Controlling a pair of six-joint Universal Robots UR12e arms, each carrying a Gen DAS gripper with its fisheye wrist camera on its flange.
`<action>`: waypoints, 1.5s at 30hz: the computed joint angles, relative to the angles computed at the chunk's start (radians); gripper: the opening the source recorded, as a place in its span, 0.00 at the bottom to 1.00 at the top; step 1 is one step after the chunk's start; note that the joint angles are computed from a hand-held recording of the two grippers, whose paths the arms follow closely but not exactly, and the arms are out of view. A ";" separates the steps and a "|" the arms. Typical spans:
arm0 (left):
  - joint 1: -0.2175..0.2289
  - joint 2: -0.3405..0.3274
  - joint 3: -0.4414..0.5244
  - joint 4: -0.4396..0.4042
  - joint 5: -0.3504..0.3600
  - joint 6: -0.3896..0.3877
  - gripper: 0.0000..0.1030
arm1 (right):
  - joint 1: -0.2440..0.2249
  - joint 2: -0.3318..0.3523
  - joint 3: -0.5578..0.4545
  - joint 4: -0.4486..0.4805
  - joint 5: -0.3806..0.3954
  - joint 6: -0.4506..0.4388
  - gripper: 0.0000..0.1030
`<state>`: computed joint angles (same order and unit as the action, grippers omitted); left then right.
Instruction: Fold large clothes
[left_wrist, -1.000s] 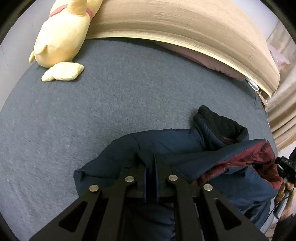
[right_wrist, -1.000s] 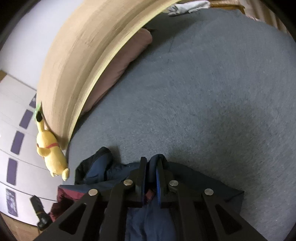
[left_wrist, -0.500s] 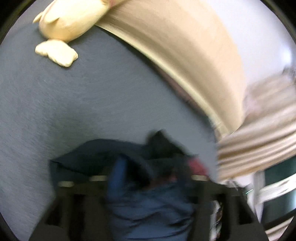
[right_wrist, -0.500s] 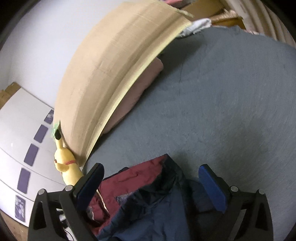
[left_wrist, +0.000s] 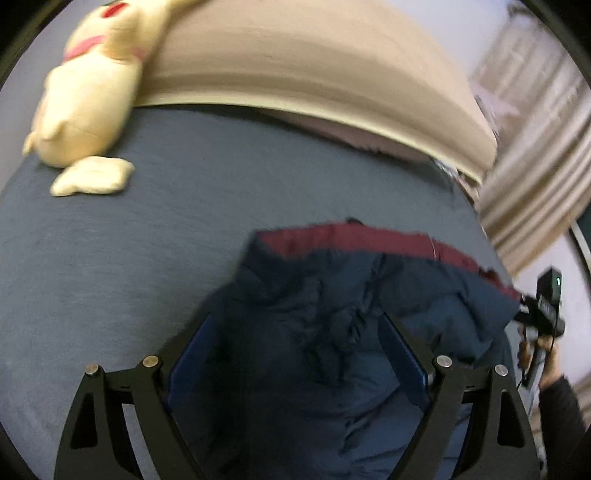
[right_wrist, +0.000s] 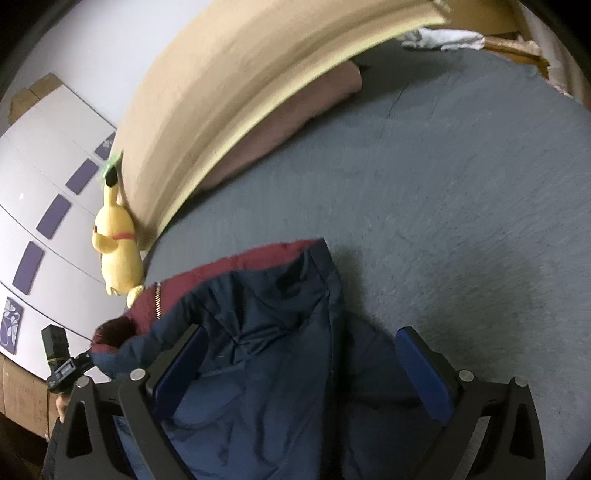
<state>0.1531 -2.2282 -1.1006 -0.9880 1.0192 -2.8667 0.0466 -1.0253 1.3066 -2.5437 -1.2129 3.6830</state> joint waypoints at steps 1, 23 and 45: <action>-0.003 -0.002 0.001 -0.002 0.008 0.009 0.87 | -0.001 0.006 -0.003 0.001 0.007 -0.001 0.98; -0.063 -0.066 0.074 0.140 0.403 -0.194 0.14 | 0.041 0.062 -0.143 0.259 -0.222 -0.008 0.12; -0.195 -0.095 0.094 0.200 0.481 -0.097 0.62 | 0.177 0.215 -0.392 0.303 -0.399 -0.127 0.73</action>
<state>-0.0414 -2.3232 -1.0066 -0.7878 1.5005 -2.9637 0.2237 -0.8104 0.9142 -2.2408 -1.6123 3.5562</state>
